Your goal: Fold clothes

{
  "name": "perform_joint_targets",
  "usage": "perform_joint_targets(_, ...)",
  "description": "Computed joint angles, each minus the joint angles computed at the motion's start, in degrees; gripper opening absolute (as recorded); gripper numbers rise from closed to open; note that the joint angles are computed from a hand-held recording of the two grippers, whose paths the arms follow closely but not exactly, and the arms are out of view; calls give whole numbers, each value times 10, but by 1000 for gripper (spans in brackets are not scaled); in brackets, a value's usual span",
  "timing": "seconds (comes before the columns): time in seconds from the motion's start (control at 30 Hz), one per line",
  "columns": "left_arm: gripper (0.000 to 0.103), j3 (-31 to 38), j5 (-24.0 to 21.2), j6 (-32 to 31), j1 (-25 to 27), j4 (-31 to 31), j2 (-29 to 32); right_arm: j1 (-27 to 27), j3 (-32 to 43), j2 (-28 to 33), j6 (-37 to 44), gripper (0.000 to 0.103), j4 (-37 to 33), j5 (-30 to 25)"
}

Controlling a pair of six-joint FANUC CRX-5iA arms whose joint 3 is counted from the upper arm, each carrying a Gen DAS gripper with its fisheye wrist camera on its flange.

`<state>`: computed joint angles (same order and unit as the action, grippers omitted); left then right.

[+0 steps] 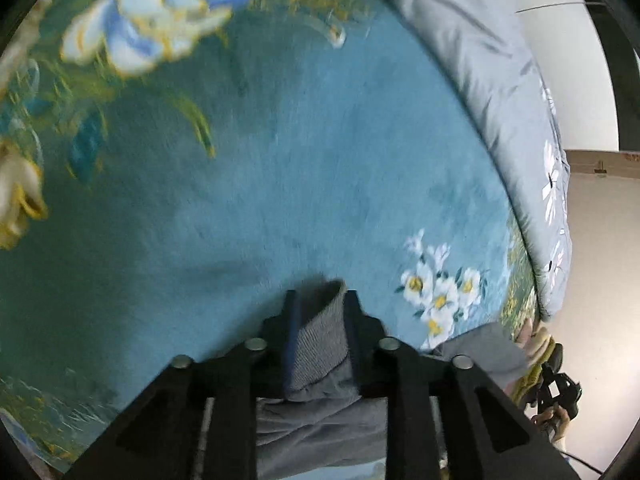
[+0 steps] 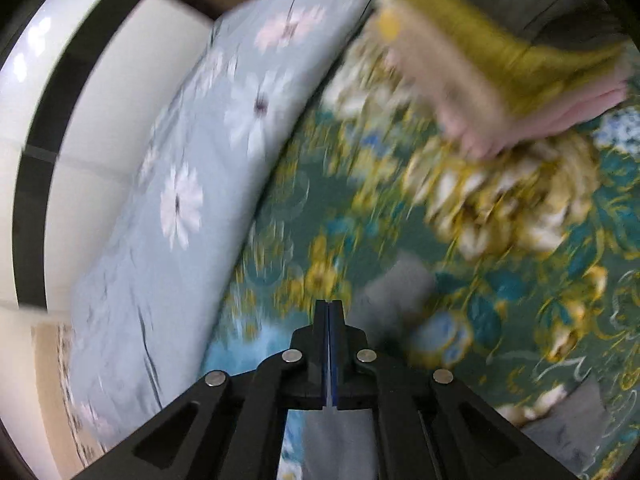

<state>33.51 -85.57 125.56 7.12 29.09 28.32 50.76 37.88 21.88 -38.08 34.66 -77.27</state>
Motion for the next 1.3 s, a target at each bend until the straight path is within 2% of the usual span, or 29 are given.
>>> perform_joint_targets(0.13,41,-42,27,-7,-4,40,-2,-10,25,-1,42,0,-22,-34)
perform_joint_targets(0.23,41,-45,29,-20,-7,61,5,-13,37,5,65,0,-46,-23)
perform_joint_targets(0.37,41,-18,-3,-67,-4,74,17,-15,47,25,82,4,-99,17)
perform_joint_targets(0.47,41,-25,-9,-95,3,96,14,-15,62,42,92,4,-134,29)
perform_joint_targets(0.63,41,12,-47,-90,-2,100,47,-17,93,72,103,4,-174,41)
perform_joint_targets(0.87,41,-15,4,-91,-8,106,40,-14,95,74,95,4,-186,36)
perform_joint_targets(0.93,41,7,-9,-74,-8,79,47,-11,80,66,80,4,-181,34)
perform_joint_targets(1.1,43,-38,36,-52,8,71,16,-8,45,44,60,4,-180,30)
perform_joint_targets(1.17,49,-40,27,-43,10,70,18,-7,32,37,48,4,-182,31)
perform_joint_targets(1.3,50,-70,30,-58,10,108,17,-6,17,32,33,4,-187,40)
